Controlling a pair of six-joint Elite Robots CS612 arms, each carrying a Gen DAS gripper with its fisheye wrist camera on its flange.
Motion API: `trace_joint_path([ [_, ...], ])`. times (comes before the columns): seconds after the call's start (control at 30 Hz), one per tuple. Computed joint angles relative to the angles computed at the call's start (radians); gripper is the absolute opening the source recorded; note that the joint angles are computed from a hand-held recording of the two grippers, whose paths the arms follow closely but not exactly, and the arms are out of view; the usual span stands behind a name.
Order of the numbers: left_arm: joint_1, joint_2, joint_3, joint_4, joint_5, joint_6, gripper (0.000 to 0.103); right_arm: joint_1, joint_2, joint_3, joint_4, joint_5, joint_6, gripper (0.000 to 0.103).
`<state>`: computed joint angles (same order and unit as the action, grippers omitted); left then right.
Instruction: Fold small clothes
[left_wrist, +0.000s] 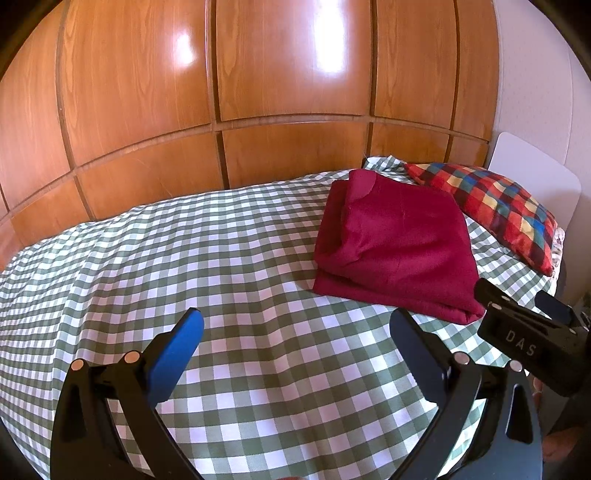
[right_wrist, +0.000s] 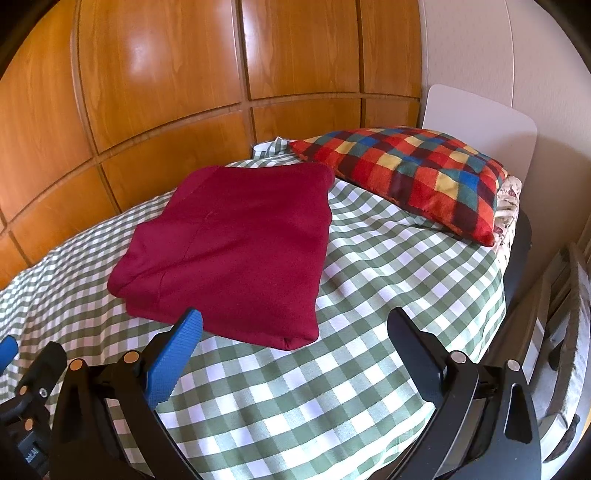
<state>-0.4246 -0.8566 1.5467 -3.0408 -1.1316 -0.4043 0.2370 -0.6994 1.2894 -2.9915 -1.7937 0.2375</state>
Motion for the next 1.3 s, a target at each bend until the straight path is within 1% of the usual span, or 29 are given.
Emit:
trace_joint_path([
  [0.5,-0.003,-0.001,-0.003,0.010,0.011,-0.018,0.101,0.001,0.004,-0.004,-0.001,0.006,-0.001,0.099],
  [0.63,-0.001,-0.002,-0.004,0.015,-0.002,-0.025,0.101,0.001,0.003,-0.003,0.001,0.006,-0.001,0.099],
  [1.3,-0.002,0.000,-0.011,0.031,-0.006,-0.015,0.101,-0.001,0.007,-0.005,0.006,0.011,0.004,0.099],
])
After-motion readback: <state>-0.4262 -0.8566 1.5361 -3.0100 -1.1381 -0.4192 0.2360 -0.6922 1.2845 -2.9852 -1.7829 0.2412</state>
